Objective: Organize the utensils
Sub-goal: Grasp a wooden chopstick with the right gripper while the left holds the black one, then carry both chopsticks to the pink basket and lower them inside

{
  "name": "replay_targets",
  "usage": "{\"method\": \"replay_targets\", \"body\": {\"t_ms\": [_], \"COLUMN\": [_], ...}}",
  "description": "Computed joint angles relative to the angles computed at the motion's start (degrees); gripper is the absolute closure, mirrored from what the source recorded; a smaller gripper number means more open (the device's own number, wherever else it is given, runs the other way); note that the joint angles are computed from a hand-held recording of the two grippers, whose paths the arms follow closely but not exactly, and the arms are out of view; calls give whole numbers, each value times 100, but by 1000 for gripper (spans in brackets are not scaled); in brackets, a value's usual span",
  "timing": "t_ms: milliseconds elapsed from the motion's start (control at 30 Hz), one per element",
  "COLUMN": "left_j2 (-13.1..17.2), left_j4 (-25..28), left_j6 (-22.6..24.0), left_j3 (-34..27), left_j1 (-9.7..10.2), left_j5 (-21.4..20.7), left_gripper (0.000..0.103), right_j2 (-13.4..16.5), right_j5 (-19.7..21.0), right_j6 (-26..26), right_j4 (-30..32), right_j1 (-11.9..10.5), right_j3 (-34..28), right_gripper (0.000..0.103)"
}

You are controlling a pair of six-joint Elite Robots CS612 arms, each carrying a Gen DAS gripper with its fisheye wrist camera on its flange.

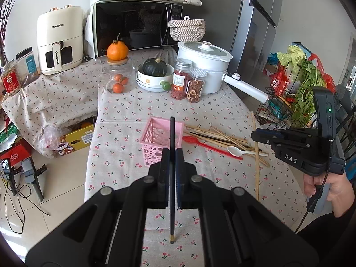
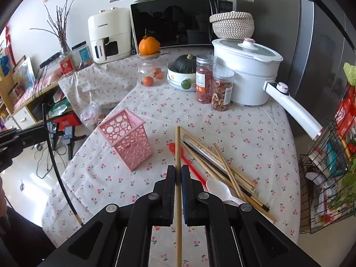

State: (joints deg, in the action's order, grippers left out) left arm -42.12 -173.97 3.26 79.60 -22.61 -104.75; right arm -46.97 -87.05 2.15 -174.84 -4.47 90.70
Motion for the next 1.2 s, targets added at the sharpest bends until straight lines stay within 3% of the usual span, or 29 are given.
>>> {"method": "replay_targets", "body": {"t_ms": [333, 633, 1000, 1200], "left_j2": [-45, 143, 501, 665], "left_j4": [-1020, -2102, -2363, -2050], "left_j6": [-394, -848, -1217, -1235], "left_j3": [11, -311, -825, -1116], "left_j1": [54, 14, -2, -17], "left_j5": [-136, 210, 346, 392], "left_gripper": [98, 98, 98, 98], "right_j2": [-187, 20, 496, 709], "right_j5": [12, 249, 523, 559], "right_j6": [416, 912, 1510, 1530], "right_j4": [-1575, -2089, -2146, -1716], "right_j1": [51, 93, 115, 119], "right_j3": [171, -355, -1023, -1296], "right_gripper": [98, 98, 98, 98]}}
